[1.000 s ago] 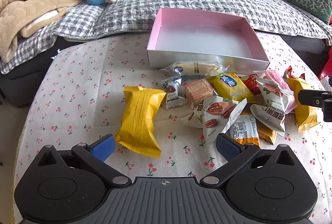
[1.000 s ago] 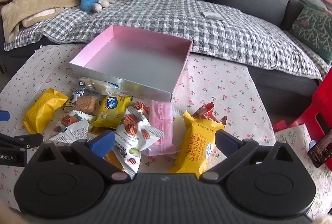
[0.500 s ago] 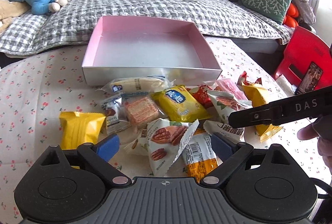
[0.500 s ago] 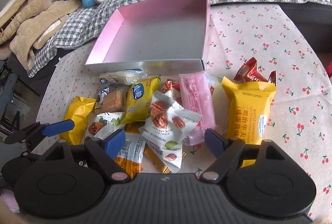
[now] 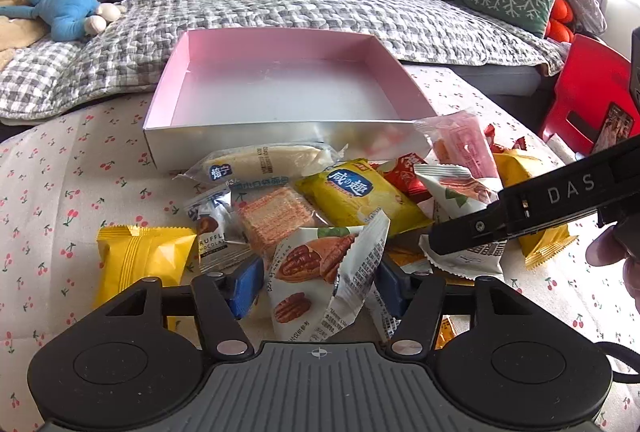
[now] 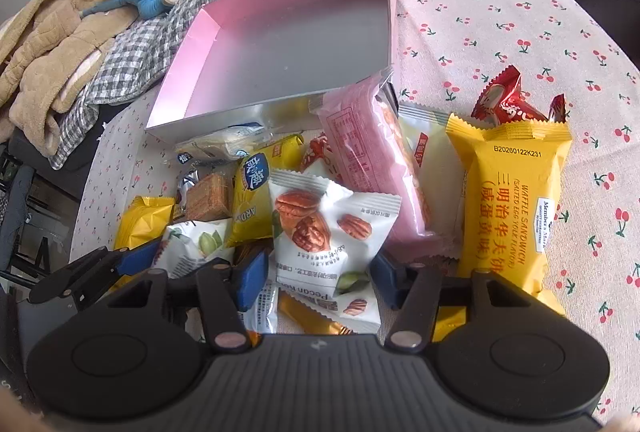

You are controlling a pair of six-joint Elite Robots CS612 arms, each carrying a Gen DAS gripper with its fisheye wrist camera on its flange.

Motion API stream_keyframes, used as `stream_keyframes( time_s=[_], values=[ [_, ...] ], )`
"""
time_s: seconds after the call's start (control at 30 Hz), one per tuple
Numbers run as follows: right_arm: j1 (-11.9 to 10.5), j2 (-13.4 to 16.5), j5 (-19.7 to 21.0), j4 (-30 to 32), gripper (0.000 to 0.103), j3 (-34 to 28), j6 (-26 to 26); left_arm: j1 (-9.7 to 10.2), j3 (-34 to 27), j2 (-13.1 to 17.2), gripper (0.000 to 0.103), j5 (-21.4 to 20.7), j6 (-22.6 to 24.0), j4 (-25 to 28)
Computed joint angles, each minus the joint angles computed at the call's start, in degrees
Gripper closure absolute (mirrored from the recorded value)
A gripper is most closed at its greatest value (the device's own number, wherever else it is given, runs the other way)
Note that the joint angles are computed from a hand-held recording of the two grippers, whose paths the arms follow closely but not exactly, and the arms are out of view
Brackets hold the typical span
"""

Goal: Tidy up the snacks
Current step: 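Grasp a white pecan packet with the left tool while the right tool grasps another pecan packet, then carry the pecan packets into the pink box and open both tools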

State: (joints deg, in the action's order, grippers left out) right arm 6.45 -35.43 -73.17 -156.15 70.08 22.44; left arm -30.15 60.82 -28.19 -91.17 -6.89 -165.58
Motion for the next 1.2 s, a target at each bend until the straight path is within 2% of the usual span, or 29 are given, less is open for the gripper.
stream_keyframes(
  time_s=[0.2, 0.23, 0.5, 0.7, 0.9, 1.07, 1.2],
  values=[
    [0.0, -0.4, 0.1, -1.8, 0.06, 0.8, -0.2, 0.13, -0.1, 0.2, 0.052, 0.8, -1.7, -1.5],
    [0.1, -0.6, 0.0, -2.2, 0.061, 1.0, -0.5, 0.01, 0.1, 0.1, 0.059, 1.5, -1.5, -1.8],
    [-0.1, -1.3, 0.3, -5.7, 0.062, 2.2, 0.3, -0.02, 1.5, -1.3, 0.06, 1.8, -2.7, -2.8],
    [-0.5, -2.0, 2.2, -9.2, 0.063, 3.3, 1.7, 0.13, 2.8, -2.7, 0.06, 0.8, -3.9, -3.3],
    [-1.0, -2.3, 3.1, -12.0, 0.063, 3.4, 5.2, 0.57, 3.6, -3.8, 0.06, 1.3, -7.5, -5.2],
    [-1.5, -0.8, 2.8, -12.0, 0.063, 0.1, 6.8, 1.46, -1.5, -2.1, 0.06, 1.3, -10.9, -4.0],
    [-2.1, 2.0, 4.0, -13.2, 0.062, -4.0, 10.0, 1.78, -9.1, 1.4, 0.06, 2.6, -10.1, -1.2]
  ],
)
